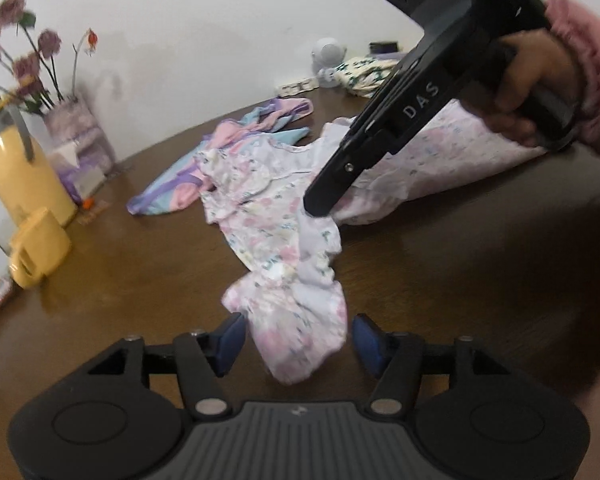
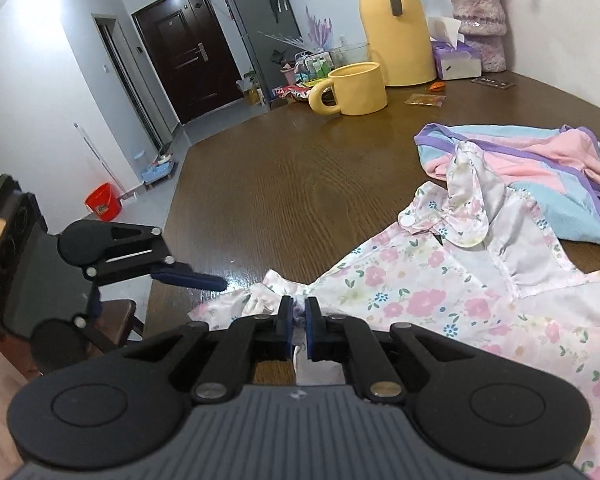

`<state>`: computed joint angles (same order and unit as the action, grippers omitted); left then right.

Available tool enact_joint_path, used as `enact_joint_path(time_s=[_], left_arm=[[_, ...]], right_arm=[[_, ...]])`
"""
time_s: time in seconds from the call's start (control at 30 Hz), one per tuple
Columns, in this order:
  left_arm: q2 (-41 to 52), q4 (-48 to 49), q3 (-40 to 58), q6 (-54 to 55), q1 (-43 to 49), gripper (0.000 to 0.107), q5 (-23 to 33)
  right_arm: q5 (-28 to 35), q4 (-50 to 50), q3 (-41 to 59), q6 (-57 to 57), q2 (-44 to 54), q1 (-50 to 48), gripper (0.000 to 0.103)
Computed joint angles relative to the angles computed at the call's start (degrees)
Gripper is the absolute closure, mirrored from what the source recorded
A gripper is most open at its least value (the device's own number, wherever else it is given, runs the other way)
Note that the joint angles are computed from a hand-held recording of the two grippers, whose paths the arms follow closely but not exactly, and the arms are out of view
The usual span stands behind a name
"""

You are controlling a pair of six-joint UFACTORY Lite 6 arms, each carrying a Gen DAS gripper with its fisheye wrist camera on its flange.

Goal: Fold clothes

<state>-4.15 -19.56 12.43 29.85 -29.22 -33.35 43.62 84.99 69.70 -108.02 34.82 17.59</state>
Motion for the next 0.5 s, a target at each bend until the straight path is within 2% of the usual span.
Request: enact_joint_path(time_s=[0.07, 0.13, 0.2, 0.27, 0.43, 0.5], left_arm=[[2.59, -5.0, 1.53, 3.21, -2.3, 0.05, -2.33], [5.15, -9.44, 3.14, 5.95, -4.44, 0.059, -4.61], [5.57, -10.87, 3.42, 7.36, -4.86, 0.086, -6.0], [4.02, -8.75, 3.0, 6.89, -3.1, 0.1, -5.16], [1.63, -6.83, 5.36, 15.29, 0.42, 0.106, -0.79], [3.7, -8.01, 9.31, 21.55, 0.56, 0.107, 0.61]], right_arm=[[0.1, 0.84, -0.57, -0.47, -0.15, -0.03, 0.098], [0.28, 1.54, -1.26, -1.16, -0.39, -0.19, 0.098], [0.14, 1.99, -1.84, -1.77, -0.55, -0.29, 0.098], [-0.2, 1.96, -2.11, -2.06, -0.32, -0.43, 0.097], [-0.38, 2.12, -2.37, -2.44, 0.4, -1.16, 0.096], [-0.71, 2.76, -2.76, -3.0, 0.2, -1.44, 0.09]])
